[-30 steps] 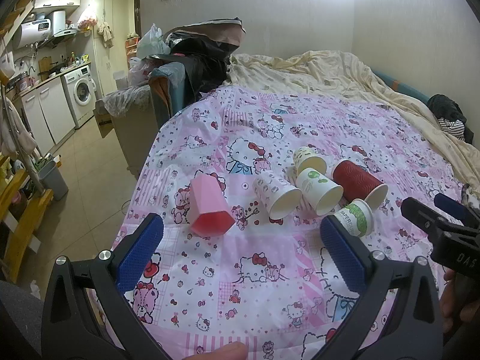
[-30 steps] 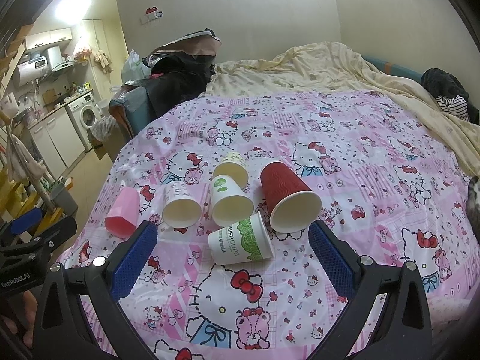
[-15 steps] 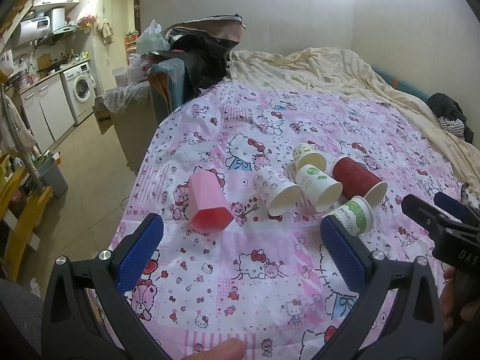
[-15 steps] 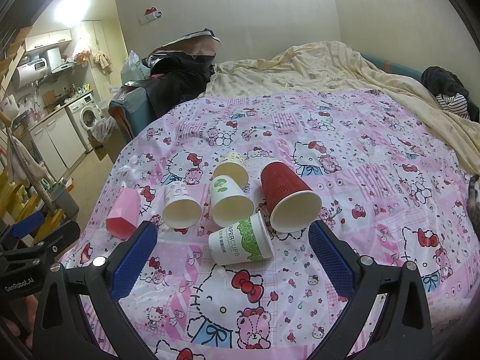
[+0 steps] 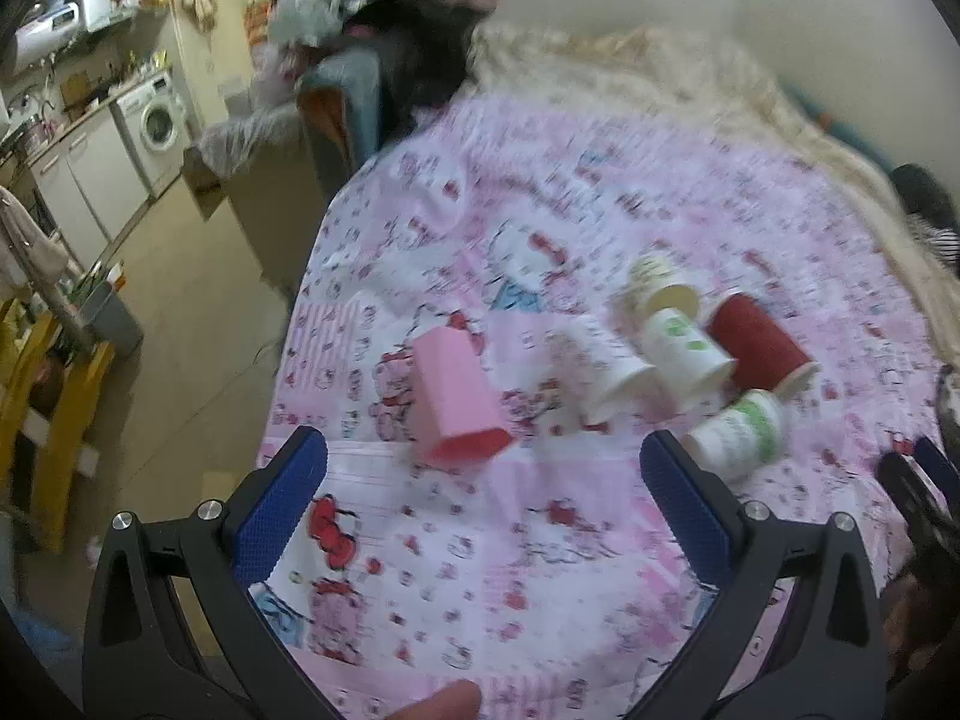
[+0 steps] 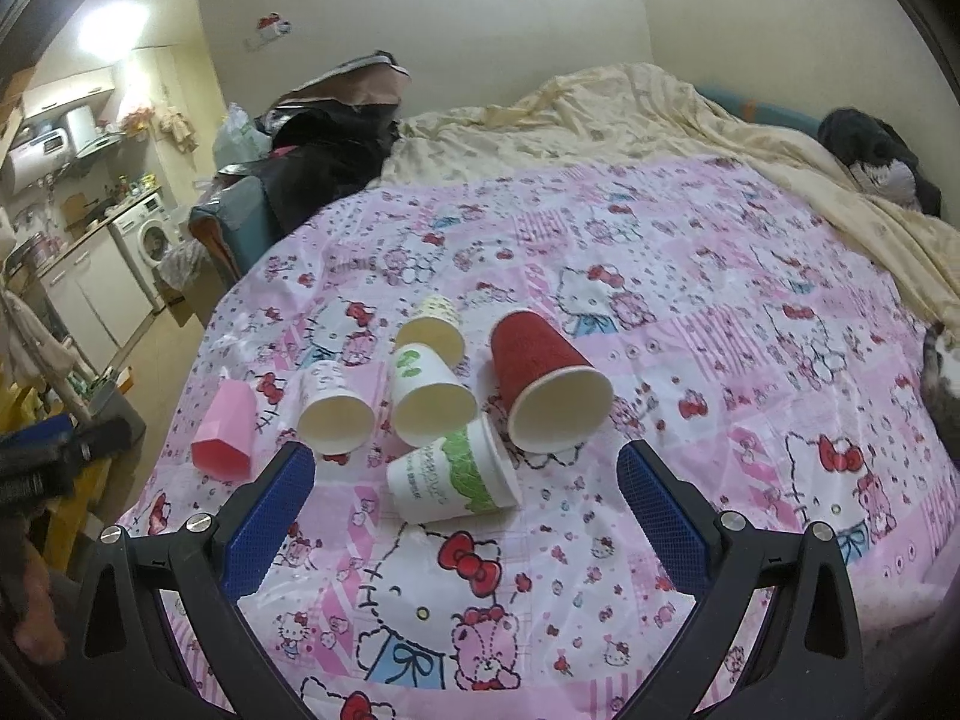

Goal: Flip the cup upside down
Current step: 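Move the left gripper onto the pink hexagonal cup and close it, then lift the pink cup off the bedspread with the left gripper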

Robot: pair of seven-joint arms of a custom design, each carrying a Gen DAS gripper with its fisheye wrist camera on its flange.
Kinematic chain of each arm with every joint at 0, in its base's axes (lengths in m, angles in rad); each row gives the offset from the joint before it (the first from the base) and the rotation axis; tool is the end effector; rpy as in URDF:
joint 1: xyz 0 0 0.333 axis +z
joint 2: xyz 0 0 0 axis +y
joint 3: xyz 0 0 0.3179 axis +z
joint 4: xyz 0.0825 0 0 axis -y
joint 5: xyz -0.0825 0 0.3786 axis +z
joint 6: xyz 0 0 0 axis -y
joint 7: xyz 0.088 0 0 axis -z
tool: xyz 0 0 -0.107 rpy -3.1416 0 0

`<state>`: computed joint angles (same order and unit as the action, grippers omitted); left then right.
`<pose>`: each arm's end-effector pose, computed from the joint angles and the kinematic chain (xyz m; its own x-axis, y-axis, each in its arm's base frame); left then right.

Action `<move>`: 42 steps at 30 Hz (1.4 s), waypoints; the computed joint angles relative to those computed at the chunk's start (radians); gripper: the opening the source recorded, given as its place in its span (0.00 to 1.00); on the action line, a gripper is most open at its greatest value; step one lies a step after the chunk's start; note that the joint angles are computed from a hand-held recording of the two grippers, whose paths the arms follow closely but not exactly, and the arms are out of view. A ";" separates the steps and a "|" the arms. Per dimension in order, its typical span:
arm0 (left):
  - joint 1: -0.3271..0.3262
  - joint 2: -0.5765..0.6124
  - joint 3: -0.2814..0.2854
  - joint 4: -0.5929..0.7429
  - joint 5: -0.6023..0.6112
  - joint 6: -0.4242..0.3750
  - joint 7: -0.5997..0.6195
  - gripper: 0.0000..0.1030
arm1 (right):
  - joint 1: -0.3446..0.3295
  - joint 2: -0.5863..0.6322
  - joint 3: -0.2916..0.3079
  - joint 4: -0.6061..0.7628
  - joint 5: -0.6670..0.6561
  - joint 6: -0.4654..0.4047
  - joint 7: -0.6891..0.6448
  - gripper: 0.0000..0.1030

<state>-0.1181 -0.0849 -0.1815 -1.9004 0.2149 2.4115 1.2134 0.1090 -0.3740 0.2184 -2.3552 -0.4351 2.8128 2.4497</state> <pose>0.5494 -0.1724 0.6052 -0.0569 -0.9982 -0.0185 -0.8094 0.0569 -0.5845 0.4439 0.1847 0.5662 -0.0898 -0.9784 -0.1862 -0.6351 0.2003 -0.7460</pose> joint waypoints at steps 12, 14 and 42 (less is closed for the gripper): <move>0.001 0.445 0.039 0.567 -0.147 -0.456 -0.059 1.00 | 0.015 0.032 -0.042 0.024 0.061 -0.064 -0.001 1.00; -0.015 0.505 0.045 0.636 -0.130 -0.519 -0.074 0.99 | 0.020 0.035 -0.048 0.024 0.068 -0.068 -0.006 1.00; -0.035 0.489 0.039 0.586 -0.130 -0.564 -0.084 0.60 | 0.030 0.027 -0.057 0.021 0.087 -0.084 -0.024 1.00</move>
